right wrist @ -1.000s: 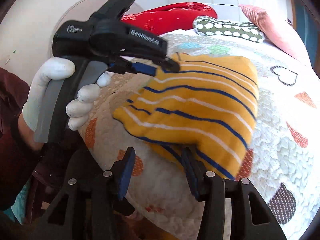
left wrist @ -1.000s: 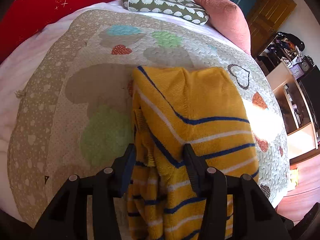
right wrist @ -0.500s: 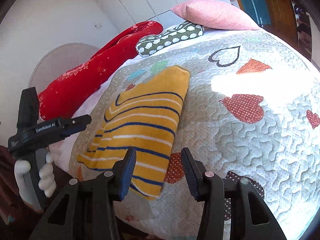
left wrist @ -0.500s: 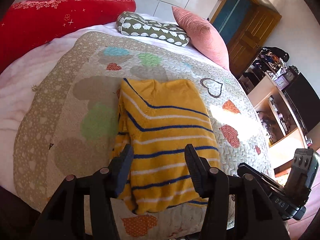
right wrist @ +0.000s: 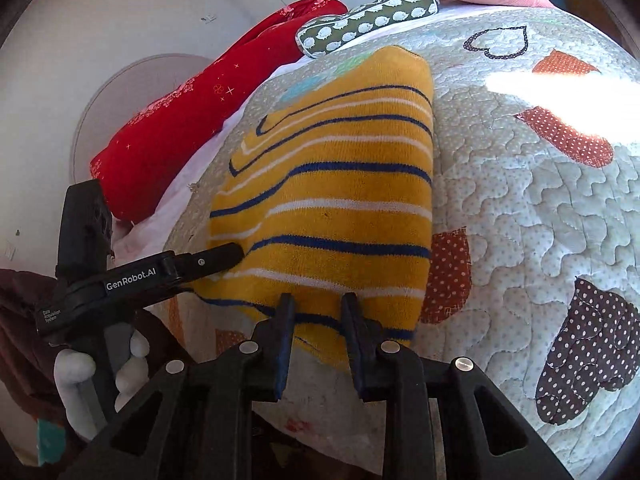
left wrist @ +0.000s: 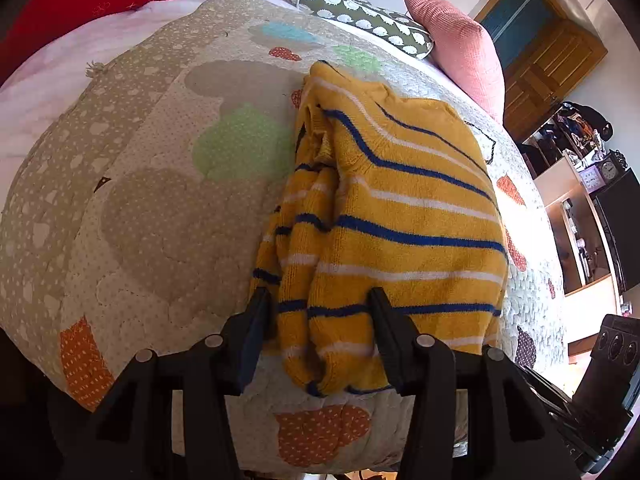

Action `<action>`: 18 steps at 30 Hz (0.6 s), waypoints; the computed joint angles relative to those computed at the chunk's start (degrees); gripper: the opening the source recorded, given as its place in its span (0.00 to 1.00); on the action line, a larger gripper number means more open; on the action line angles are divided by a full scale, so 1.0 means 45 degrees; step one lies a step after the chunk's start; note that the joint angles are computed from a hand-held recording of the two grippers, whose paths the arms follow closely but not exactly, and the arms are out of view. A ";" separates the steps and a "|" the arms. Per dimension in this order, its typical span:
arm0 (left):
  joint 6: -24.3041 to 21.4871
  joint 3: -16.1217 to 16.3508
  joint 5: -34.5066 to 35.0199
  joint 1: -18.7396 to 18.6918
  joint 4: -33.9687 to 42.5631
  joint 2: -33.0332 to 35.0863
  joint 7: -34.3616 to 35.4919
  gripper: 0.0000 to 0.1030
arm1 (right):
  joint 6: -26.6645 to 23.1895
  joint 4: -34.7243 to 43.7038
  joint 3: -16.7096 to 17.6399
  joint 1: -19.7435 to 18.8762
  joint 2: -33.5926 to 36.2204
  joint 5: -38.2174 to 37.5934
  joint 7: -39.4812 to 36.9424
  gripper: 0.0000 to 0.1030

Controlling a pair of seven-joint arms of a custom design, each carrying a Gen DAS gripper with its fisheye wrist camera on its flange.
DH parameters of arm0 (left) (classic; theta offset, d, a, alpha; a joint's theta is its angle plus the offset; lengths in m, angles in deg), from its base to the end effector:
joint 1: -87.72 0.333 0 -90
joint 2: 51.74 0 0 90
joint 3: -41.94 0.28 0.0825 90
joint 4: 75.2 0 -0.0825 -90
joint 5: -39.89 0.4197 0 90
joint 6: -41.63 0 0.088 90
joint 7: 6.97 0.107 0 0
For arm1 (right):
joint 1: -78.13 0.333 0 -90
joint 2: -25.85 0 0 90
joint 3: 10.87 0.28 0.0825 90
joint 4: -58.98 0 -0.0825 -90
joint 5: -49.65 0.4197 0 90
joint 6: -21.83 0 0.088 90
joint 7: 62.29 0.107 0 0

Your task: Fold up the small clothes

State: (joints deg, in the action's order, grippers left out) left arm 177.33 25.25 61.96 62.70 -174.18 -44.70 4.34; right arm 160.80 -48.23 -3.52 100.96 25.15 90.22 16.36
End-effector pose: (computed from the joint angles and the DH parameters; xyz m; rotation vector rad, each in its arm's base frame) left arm 0.5092 -0.4373 0.5189 -2.4279 1.5202 -0.8552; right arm 0.5491 0.3226 0.5316 -1.8990 1.3787 0.2141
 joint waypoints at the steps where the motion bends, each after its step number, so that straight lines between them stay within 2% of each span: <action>1: -0.0018 -0.0002 0.0203 -0.0064 -0.0074 -0.0076 -0.0237 0.49 | 0.0081 -0.0194 0.0013 0.0015 -0.0150 -0.0056 0.0044 0.26; 3: -0.0350 -0.0046 0.0699 -0.0216 -0.0056 -0.0204 -0.0606 0.49 | 0.0390 -0.0652 0.0055 0.0078 -0.0527 -0.0385 0.0234 0.26; 6: -0.1441 -0.0181 0.1592 -0.0505 0.0377 -0.0324 -0.0761 0.49 | 0.1170 -0.1434 0.0134 0.0197 -0.1194 -0.1110 0.0803 0.26; 12: -0.4044 -0.0496 0.4727 -0.1264 0.1627 -0.0463 -0.1616 0.50 | 0.2276 -0.2243 0.0233 0.0293 -0.1970 -0.2704 0.1989 0.26; 14: -0.5046 -0.0594 0.5802 -0.1621 0.2222 -0.0259 -0.1950 0.59 | 0.2523 -0.2380 0.0199 0.0286 -0.2125 -0.3023 0.2290 0.26; 16: -0.5703 -0.0636 0.6768 -0.1965 0.2544 -0.0189 -0.2513 0.75 | 0.2614 -0.2480 0.0091 0.0312 -0.2257 -0.2969 0.2422 0.27; 17: -0.6056 -0.0648 0.7198 -0.2122 0.2703 -0.0137 -0.2799 0.80 | 0.2693 -0.2560 0.0046 0.0331 -0.2333 -0.2902 0.2434 0.27; 18: -0.6448 -0.0653 0.7602 -0.2278 0.2954 -0.0006 -0.3046 0.90 | 0.2746 -0.2601 0.0035 0.0318 -0.2403 -0.2971 0.2500 0.28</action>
